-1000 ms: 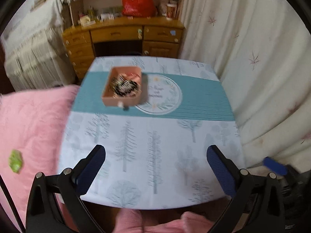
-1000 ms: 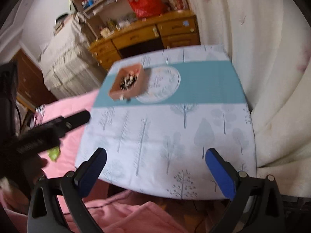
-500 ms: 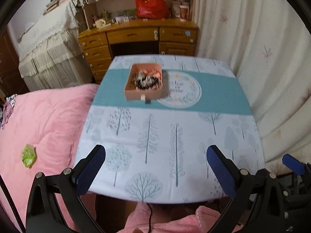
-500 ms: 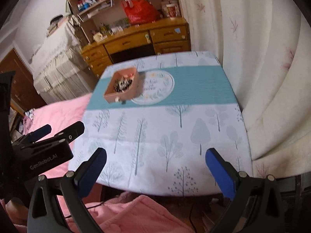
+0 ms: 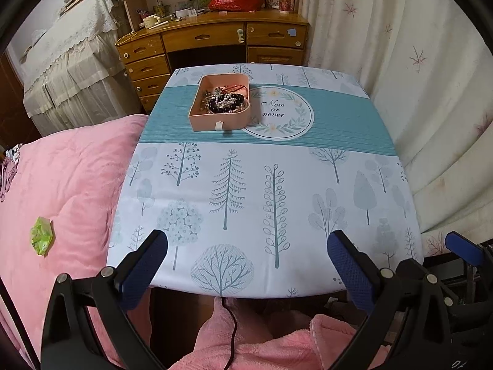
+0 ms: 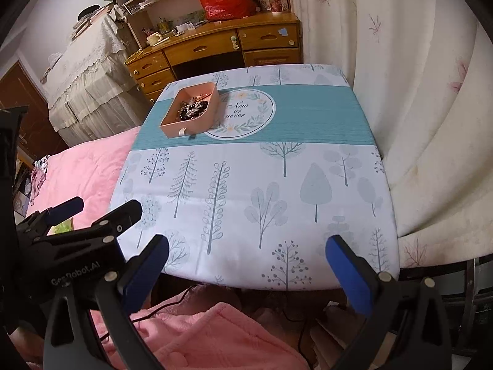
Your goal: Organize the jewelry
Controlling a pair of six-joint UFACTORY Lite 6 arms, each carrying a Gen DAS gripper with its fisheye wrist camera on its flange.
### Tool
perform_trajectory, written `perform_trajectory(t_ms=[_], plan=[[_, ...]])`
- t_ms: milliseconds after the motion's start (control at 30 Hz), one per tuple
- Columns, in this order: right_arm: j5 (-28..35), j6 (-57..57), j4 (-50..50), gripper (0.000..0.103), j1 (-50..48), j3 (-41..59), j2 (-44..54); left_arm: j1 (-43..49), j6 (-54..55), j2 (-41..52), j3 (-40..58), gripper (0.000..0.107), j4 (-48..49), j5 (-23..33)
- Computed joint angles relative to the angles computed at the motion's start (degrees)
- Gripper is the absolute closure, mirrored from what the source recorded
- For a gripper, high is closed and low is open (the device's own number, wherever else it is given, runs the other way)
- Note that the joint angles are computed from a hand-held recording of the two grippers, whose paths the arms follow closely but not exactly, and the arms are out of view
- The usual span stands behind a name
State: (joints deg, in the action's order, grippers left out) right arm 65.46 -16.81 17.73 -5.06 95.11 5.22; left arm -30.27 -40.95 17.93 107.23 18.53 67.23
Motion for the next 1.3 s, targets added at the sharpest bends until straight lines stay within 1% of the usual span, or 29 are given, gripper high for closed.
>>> perform_trajectory(t_ms=[333,767,1300], plan=[[0.1,-0.4,0.2,0.001,-0.9,0.0,-0.9,-1.8,-1.0,0.1,0.8,0.005,1.7,1.7],[1.5,-2.5,1.4,0.001,-2.3,2.0,0.4,-3.1,-1.9,3.4,6.9,0.005,2.5,5.3],[1.8,-4.9,3.0,0.001,-3.1,4.0,2.9,-3.5,-4.0,4.3,8.0,0.005,4.5,6.1]])
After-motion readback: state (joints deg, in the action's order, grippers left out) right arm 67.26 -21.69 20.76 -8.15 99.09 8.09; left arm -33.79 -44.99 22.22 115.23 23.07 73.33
